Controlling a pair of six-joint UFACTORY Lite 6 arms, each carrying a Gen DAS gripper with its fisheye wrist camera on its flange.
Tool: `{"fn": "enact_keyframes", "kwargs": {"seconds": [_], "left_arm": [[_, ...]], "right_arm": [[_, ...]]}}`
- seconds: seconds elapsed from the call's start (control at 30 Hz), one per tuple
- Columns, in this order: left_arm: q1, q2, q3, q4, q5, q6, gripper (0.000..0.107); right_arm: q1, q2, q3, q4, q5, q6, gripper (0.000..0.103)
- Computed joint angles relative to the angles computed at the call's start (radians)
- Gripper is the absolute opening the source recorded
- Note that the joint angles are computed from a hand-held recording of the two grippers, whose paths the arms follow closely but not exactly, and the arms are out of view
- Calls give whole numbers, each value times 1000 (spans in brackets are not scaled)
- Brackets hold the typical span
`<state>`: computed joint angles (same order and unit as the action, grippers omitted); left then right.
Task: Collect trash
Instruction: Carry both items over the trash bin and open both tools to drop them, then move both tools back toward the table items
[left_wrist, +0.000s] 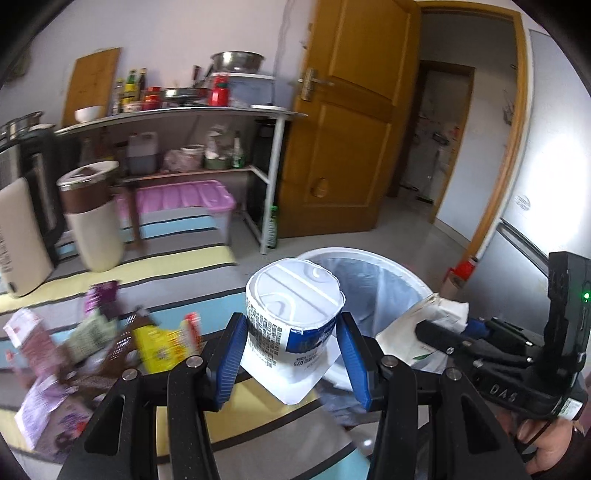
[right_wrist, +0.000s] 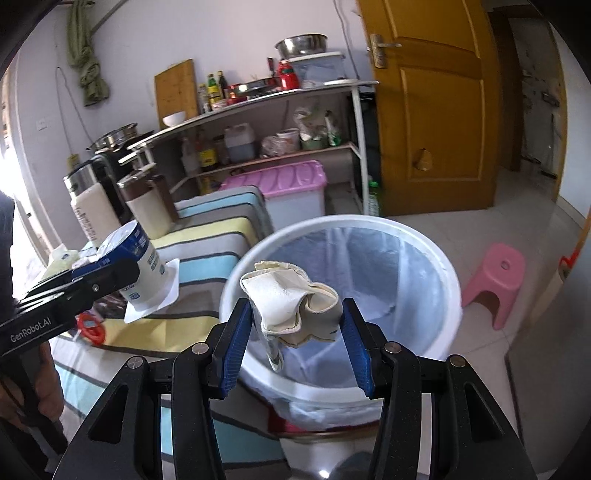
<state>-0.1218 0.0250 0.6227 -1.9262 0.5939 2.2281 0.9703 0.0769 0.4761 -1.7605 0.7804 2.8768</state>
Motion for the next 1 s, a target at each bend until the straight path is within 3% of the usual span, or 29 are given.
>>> {"fn": "enact_keyframes", "kwargs": {"seconds": [0.47,0.73,1.0], "left_arm": [[-199,262,181,-95,-29,61,51],[-196,270,185,-56,-28,30,54],[-143,220,129,-27,12,8,55]], "right_arm": [[-92,29,-51,-101,-46,92,53],[-82,30,-61,-84,-32,100,60],[-12,-24,-73,12,2,43,60]]}}
